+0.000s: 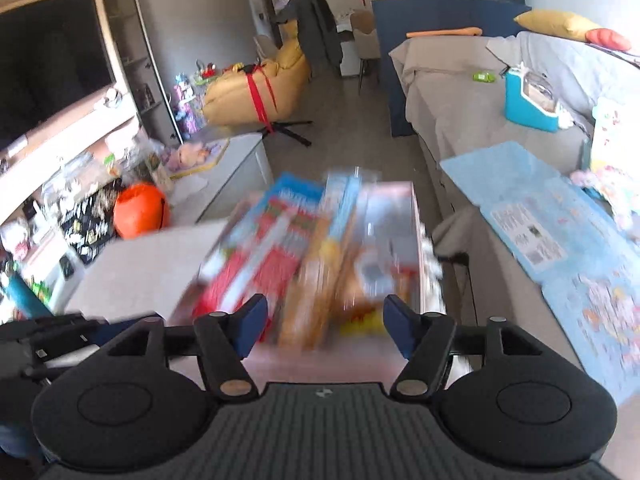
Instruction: Organize snacks
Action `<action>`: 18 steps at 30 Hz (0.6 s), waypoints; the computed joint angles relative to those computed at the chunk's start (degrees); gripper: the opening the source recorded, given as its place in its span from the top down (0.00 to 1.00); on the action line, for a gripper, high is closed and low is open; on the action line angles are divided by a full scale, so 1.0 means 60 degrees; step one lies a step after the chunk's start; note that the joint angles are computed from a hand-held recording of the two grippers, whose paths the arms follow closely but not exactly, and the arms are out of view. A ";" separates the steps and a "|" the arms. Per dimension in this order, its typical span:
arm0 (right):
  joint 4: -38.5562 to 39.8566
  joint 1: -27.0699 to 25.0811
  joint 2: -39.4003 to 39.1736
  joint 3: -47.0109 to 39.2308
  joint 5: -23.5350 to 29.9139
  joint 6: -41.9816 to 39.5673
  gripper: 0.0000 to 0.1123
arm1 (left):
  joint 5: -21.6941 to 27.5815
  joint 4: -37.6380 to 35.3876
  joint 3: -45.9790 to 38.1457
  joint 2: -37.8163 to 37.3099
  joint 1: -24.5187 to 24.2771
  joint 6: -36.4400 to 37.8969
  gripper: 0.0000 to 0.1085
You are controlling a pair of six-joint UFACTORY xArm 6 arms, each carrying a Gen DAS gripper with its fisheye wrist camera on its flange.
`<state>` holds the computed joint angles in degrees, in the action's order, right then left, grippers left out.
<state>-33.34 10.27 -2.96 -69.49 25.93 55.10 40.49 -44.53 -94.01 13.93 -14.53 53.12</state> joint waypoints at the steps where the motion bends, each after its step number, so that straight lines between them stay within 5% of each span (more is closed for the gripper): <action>1: -0.0123 0.0180 -0.0214 0.0308 0.0096 0.0169 0.39 | -0.0096 -0.0010 0.0646 -0.0424 0.0113 0.0156 0.67; 7: -0.0651 0.1362 -0.0984 0.1772 0.0475 0.1046 0.38 | -0.1403 0.0228 0.3657 -0.2186 0.0453 0.0264 0.67; 10: -0.0695 0.1692 -0.0859 0.1955 0.0505 0.1551 0.38 | -0.1447 0.0141 0.3893 -0.2192 0.0349 0.0135 0.64; 15: -0.1812 0.1917 -0.0644 0.1882 0.0961 0.2507 0.34 | -0.2081 -0.0426 0.3809 -0.1917 -0.0055 0.0449 0.45; 18: -0.2450 0.2183 -0.0615 0.1840 0.1741 0.2628 0.22 | -0.2546 -0.0575 0.3991 -0.1938 -0.0281 0.0240 0.44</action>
